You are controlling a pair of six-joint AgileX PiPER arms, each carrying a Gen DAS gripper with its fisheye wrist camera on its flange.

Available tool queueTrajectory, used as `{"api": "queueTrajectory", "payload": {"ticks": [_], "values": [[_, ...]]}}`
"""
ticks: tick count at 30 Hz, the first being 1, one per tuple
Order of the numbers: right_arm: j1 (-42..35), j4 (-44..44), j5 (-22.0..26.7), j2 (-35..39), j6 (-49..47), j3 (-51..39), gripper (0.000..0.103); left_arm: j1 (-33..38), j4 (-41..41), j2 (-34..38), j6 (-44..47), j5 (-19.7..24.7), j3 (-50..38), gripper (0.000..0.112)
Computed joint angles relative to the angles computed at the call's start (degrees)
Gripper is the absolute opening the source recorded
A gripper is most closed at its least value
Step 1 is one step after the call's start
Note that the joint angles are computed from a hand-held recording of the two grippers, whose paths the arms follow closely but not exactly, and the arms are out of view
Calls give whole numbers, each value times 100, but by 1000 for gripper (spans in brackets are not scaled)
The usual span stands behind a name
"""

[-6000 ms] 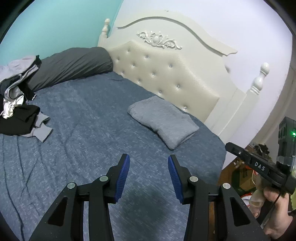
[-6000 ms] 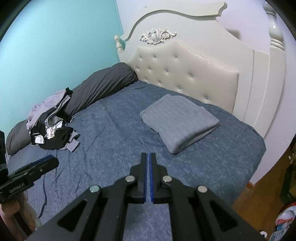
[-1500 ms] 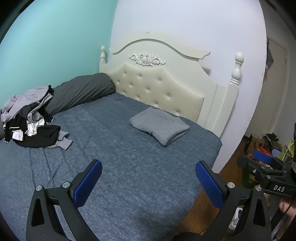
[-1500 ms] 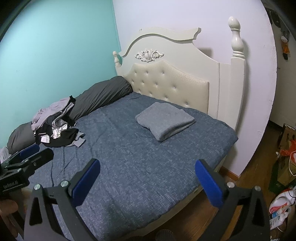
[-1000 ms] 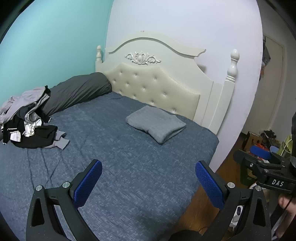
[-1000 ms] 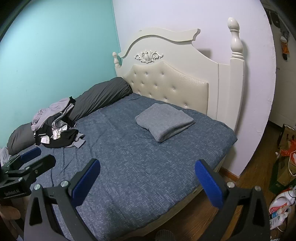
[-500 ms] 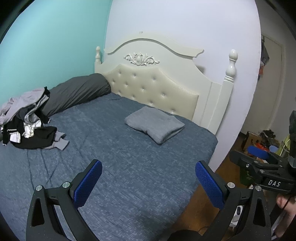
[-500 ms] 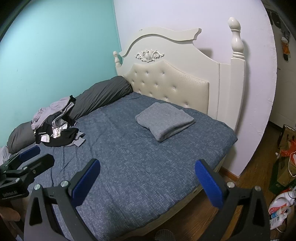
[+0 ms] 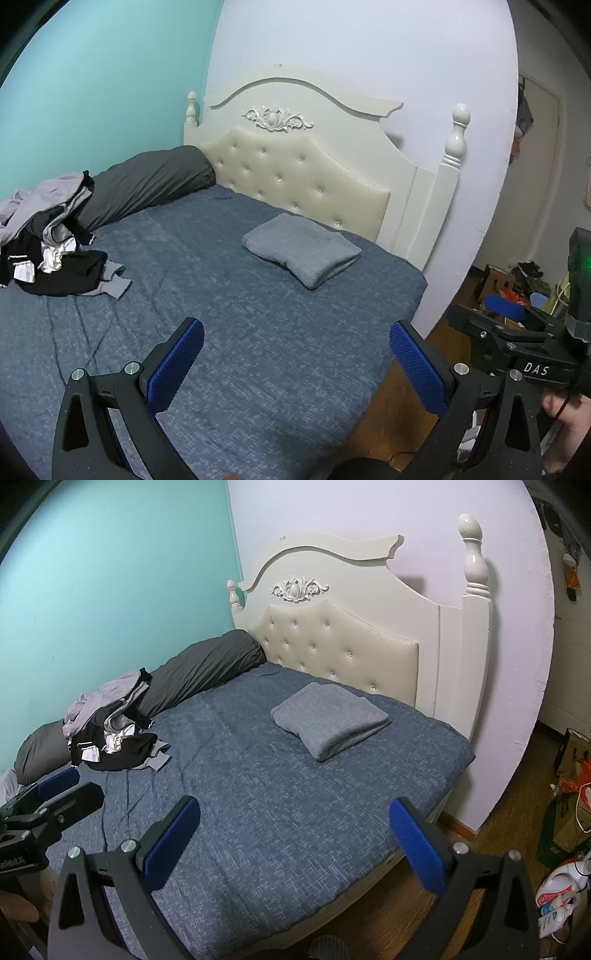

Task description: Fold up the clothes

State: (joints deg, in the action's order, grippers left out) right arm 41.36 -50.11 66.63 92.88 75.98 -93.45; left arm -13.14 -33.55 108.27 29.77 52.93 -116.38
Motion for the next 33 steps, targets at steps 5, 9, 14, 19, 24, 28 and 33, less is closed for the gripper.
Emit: {"api": "queueTrajectory", "payload": {"ticks": [5,9,14,19,24,28,33], "values": [[2,-15,7,-7,35,24,103,-17,110,26,-106,-9,-56,103],[12,-22,19,-7,43,38,103,-13,129,17,-111,-16,-41,103],[17,-48,50,4,48,44,103,-33,212,18,-153,-33,-29,103],[29,-64,69,-20,94,87,103,-60,264,53,-173,-8,-74,103],[47,-86,94,-21,127,108,103,-69,315,71,-212,-11,-87,103],[57,-132,125,-38,170,153,103,-84,345,40,-210,-99,-4,103],[65,-155,182,-53,204,182,103,-77,388,30,-232,-161,46,103]]}}
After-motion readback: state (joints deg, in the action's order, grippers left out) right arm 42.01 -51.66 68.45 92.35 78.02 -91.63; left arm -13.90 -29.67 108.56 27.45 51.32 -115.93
